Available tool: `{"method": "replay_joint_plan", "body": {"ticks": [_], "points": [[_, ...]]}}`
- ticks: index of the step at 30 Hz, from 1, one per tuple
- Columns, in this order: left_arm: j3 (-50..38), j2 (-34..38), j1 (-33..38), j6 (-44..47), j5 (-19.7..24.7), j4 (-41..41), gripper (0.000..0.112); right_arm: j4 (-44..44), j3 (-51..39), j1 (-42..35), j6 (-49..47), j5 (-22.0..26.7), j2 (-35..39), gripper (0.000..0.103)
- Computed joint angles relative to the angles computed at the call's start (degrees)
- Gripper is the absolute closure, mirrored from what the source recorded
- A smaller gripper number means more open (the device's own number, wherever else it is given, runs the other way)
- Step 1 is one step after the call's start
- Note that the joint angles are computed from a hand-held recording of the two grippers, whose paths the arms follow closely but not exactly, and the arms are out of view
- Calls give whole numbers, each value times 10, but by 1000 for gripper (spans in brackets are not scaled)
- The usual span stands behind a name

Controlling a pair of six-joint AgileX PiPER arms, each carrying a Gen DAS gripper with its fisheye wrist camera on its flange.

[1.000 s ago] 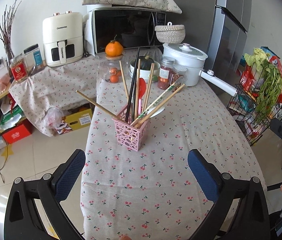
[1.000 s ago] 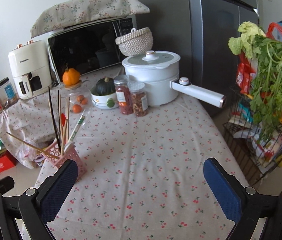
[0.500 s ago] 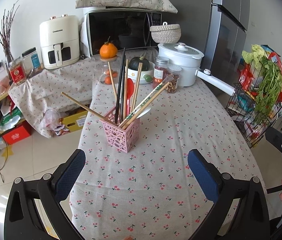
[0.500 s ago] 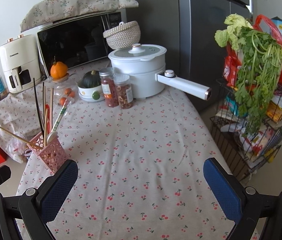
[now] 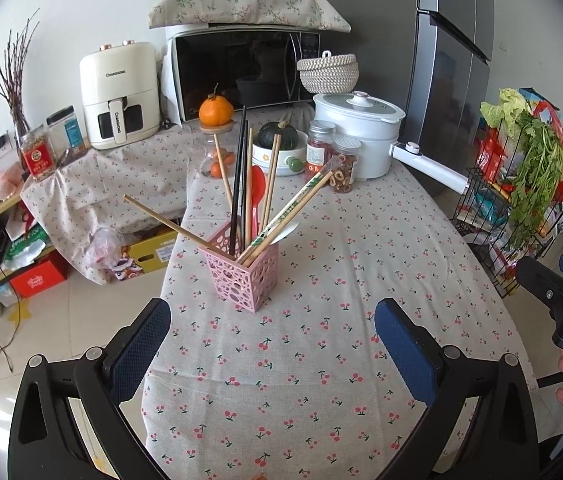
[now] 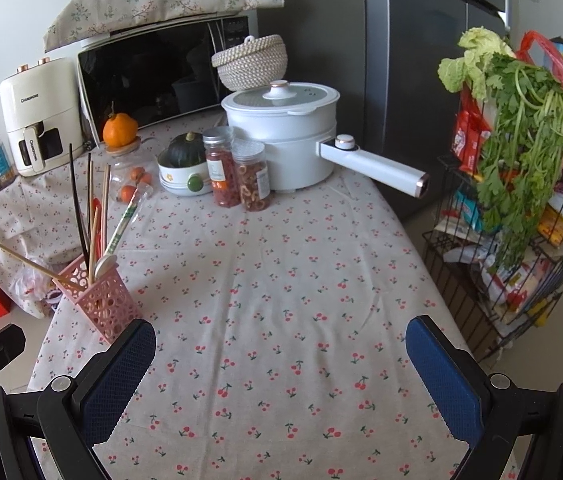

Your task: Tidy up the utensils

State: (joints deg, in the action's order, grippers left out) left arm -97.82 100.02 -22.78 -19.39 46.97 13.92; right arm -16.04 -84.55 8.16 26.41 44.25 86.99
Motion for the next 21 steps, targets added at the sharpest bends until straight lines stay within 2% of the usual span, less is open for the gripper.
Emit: {"method": "replay_joint_plan", "body": {"ticks": [21], "points": [[12, -9, -5, 4, -12, 0, 9, 6, -4, -2, 3, 3, 5, 0]]}}
